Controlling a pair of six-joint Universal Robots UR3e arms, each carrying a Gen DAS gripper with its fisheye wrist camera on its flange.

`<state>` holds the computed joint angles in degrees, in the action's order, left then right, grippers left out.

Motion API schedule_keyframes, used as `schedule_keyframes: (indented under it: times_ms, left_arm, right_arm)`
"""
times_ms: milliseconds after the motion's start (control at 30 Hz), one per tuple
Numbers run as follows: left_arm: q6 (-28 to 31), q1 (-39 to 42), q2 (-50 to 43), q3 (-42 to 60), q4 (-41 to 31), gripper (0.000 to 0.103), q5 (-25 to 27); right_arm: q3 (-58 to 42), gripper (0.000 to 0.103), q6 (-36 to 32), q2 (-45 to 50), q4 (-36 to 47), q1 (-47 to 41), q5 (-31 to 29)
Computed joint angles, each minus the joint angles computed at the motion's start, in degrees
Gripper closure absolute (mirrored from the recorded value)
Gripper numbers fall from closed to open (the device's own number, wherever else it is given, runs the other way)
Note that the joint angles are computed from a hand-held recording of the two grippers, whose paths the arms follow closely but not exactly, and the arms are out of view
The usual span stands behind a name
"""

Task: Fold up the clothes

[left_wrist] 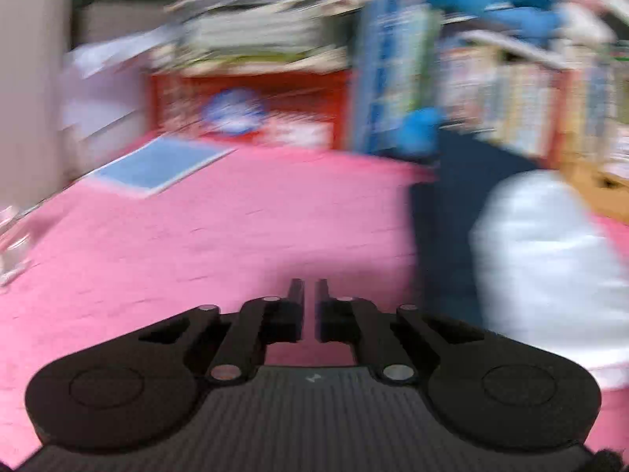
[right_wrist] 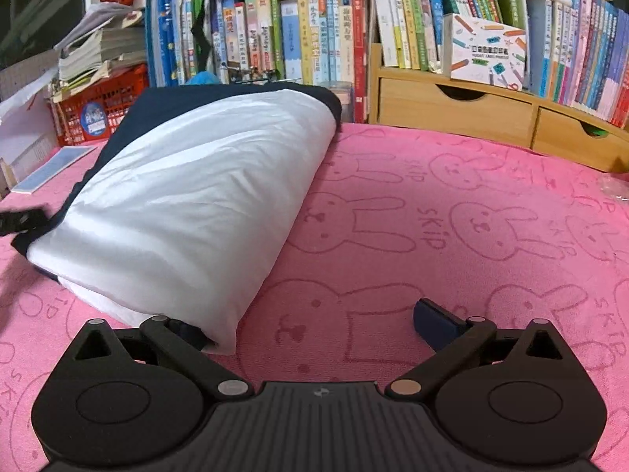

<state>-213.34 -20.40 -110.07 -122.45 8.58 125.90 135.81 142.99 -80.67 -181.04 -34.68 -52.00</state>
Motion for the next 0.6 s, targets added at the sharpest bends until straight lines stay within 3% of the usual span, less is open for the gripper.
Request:
schedule_keyframes:
  times_ms: [100, 167, 300, 433, 600]
  left_arm:
    - [1.07, 0.95, 5.25, -6.27, 4.11, 0.098, -0.15]
    - [3.98, -3.39, 5.64, -4.94, 5.94, 0.097, 3.00]
    - [13.37, -13.78, 0.23, 7.02, 5.56, 0.094, 4.70]
    - [21.08, -18.77, -10.77, 22.66, 3.87, 0.085, -0.20]
    - [20.93, -17.69, -22.20, 38.12, -8.72, 0.085, -0.30]
  right_arm:
    - [-0.10, 0.001, 1.03, 0.09, 0.27, -0.73, 0.63]
    - [-0.04, 0.001, 1.03, 0.04, 0.08, -0.59, 0.34]
    - [-0.09, 0.001, 0.90, 0.10, 0.04, -0.60, 0.27]
    - [0.13, 0.002, 1.19, 0.03, -0.33, -0.49, 0.12]
    - [0.20, 0.003, 1.31, 0.21, -0.71, -0.46, 0.09]
